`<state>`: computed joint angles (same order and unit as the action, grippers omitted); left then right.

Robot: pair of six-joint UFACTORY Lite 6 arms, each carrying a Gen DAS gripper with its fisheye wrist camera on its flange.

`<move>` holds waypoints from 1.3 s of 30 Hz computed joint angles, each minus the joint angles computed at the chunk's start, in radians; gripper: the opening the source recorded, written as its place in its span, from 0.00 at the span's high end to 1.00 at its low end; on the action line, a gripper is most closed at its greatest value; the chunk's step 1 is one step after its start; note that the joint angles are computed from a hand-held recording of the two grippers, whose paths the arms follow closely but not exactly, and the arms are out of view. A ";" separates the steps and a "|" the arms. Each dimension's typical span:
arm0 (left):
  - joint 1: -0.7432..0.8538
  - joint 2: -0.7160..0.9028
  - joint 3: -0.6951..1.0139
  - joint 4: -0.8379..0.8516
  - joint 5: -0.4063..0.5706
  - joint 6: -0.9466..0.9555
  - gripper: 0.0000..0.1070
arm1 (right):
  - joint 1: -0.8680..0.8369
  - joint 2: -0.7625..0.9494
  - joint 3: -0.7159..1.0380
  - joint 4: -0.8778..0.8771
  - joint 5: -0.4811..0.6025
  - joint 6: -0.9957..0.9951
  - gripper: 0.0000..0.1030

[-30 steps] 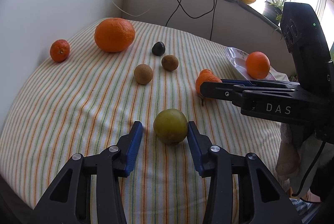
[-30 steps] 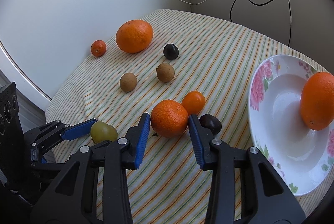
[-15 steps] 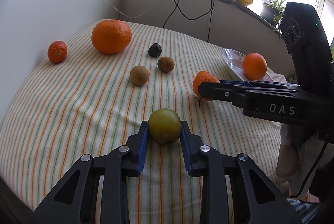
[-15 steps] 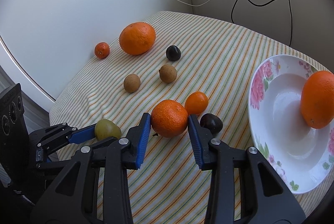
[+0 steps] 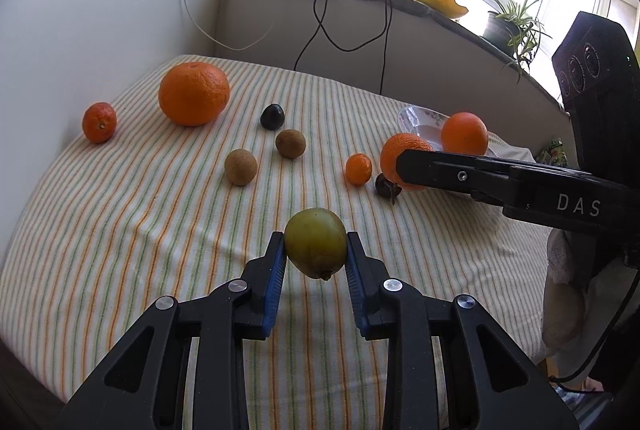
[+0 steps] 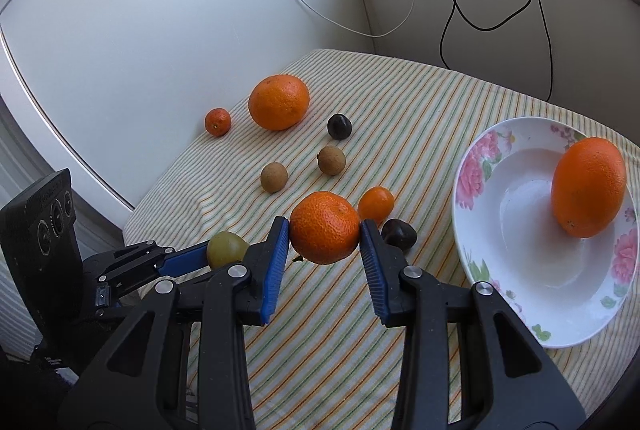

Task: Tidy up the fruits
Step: 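Grasp the green fruit with the left tool while the right tool carries the tangerine to the plate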

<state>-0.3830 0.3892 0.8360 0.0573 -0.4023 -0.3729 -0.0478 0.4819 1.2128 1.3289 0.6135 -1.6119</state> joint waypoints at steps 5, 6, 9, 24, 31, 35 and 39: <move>-0.032 -0.007 0.027 -0.016 0.013 0.017 0.74 | -0.064 -0.053 -0.043 0.006 0.049 -0.023 0.63; -0.038 -0.007 0.035 -0.018 0.018 0.019 0.74 | -0.077 -0.063 -0.053 0.008 0.059 -0.028 0.63; -0.055 0.001 0.067 -0.004 0.031 0.009 0.74 | -0.126 -0.089 -0.075 0.009 0.086 -0.044 0.63; -0.166 0.136 0.324 0.043 0.123 -0.013 0.74 | -0.327 -0.059 -0.026 -0.035 0.135 -0.056 0.63; -0.208 0.222 0.463 0.066 0.171 -0.024 0.74 | -0.389 0.000 0.046 -0.071 0.145 -0.041 0.63; -0.227 0.280 0.549 0.082 0.200 -0.034 0.74 | -0.411 0.039 0.081 -0.082 0.143 -0.040 0.63; -0.243 0.328 0.616 0.106 0.228 -0.050 0.74 | -0.422 0.076 0.116 -0.088 0.137 -0.035 0.63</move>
<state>-0.6263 0.7176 1.4522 0.1633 -0.1742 -0.4232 -0.4695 0.5577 1.3290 1.2405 0.7503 -1.6473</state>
